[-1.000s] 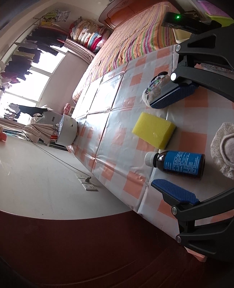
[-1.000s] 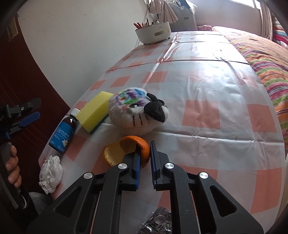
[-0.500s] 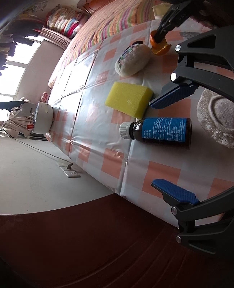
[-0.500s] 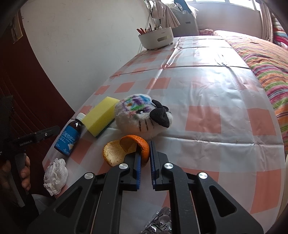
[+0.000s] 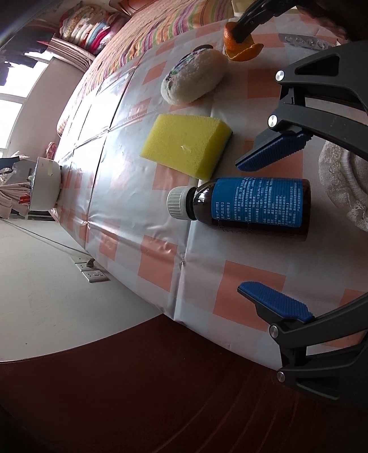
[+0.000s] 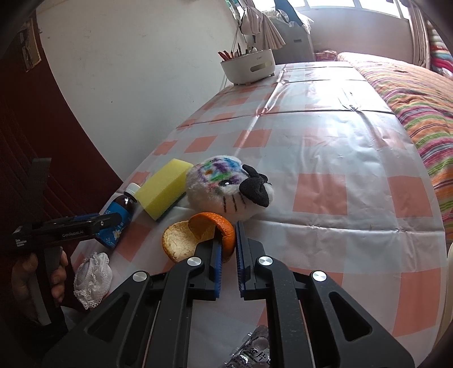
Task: Collect trash
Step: 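Grasp the orange peel with the right tool while left tool grasps the blue medicine bottle, then carry the orange peel and blue bottle over the cream basket with both tools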
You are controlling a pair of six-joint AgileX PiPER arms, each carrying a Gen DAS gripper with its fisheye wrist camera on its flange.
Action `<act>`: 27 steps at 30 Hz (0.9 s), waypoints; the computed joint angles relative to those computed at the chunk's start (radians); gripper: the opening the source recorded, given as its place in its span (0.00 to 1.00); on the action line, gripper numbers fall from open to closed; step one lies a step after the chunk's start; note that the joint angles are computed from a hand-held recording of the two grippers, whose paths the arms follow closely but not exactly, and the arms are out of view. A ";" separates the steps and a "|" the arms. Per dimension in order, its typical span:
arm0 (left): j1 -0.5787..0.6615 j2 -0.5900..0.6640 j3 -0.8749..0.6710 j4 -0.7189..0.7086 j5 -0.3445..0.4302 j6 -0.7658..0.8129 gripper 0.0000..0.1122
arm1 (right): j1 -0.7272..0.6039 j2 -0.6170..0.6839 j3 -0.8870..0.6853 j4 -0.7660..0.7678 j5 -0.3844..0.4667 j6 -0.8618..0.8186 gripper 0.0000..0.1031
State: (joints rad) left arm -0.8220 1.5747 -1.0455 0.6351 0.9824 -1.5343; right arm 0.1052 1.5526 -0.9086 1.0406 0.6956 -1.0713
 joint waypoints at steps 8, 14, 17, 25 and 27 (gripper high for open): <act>0.053 0.024 0.015 -0.047 -0.079 0.049 0.48 | -0.009 -0.016 0.009 0.026 -0.001 -0.024 0.08; 0.050 0.025 0.026 -0.006 -0.086 0.006 0.39 | -0.020 -0.025 0.017 0.042 0.005 -0.040 0.08; 0.034 0.023 0.023 0.030 -0.067 -0.028 0.38 | -0.031 -0.030 0.020 0.051 0.011 -0.047 0.08; -0.011 -0.005 0.005 0.112 -0.026 -0.102 0.37 | -0.047 -0.030 0.017 0.058 0.015 -0.053 0.08; -0.022 -0.006 -0.005 0.128 -0.019 -0.114 0.37 | -0.054 -0.035 0.020 0.060 0.016 -0.055 0.08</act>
State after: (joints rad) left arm -0.8444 1.5690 -1.0501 0.7630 0.9634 -1.6487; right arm 0.0515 1.5177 -0.8882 1.1008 0.7115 -1.1263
